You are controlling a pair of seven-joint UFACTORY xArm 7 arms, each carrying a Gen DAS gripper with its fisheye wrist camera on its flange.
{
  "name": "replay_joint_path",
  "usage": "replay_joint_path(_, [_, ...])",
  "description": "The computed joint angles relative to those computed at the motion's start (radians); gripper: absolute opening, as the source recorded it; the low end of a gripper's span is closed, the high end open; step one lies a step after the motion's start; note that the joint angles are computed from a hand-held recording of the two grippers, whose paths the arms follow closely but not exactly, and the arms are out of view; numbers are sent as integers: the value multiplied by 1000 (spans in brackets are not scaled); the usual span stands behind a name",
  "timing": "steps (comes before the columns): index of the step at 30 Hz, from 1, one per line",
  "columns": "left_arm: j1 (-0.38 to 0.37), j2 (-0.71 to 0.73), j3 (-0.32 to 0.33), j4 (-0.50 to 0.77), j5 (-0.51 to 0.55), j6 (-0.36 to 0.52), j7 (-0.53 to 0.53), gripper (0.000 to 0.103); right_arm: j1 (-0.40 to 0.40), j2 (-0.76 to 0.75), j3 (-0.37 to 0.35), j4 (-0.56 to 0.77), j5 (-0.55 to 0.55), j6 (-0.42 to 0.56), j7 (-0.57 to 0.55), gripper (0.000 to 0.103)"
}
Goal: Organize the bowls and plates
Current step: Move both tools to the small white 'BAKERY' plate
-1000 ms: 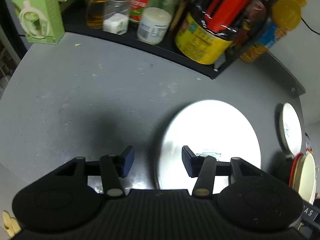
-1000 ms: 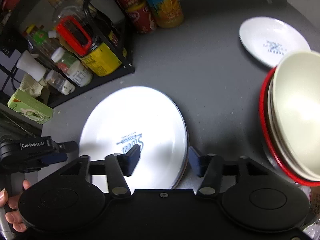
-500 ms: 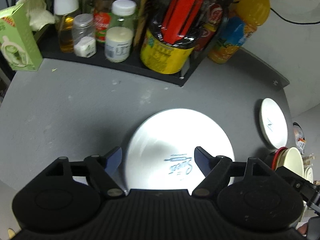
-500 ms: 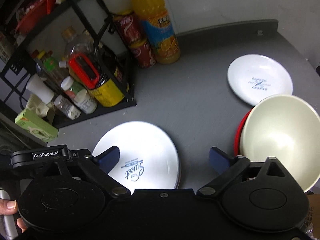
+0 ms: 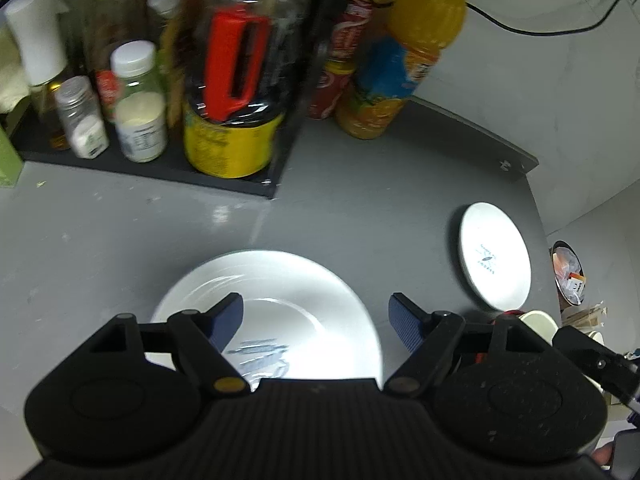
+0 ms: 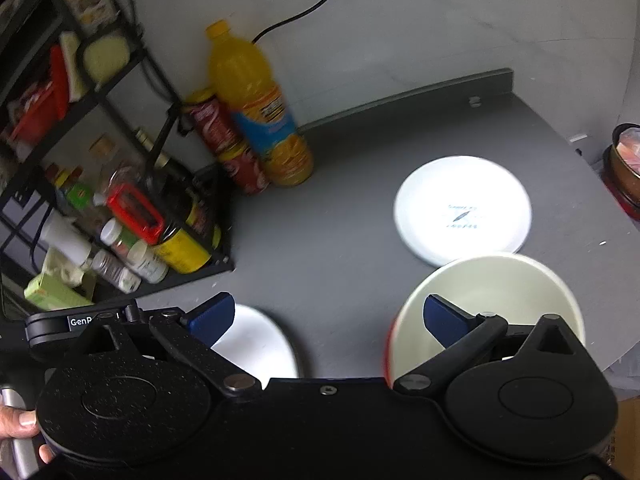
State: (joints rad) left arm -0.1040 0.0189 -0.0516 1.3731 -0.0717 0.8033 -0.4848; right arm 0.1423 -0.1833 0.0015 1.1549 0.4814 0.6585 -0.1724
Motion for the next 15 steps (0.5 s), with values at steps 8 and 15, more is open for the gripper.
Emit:
replay_joint_path(8, [-48, 123, -24, 166, 28, 33, -60, 78, -59, 60, -41, 70, 43, 7, -46, 102])
replay_joint_path(15, [-99, 241, -31, 326, 53, 57, -95, 78, -120, 127, -53, 137, 83, 25, -95, 102])
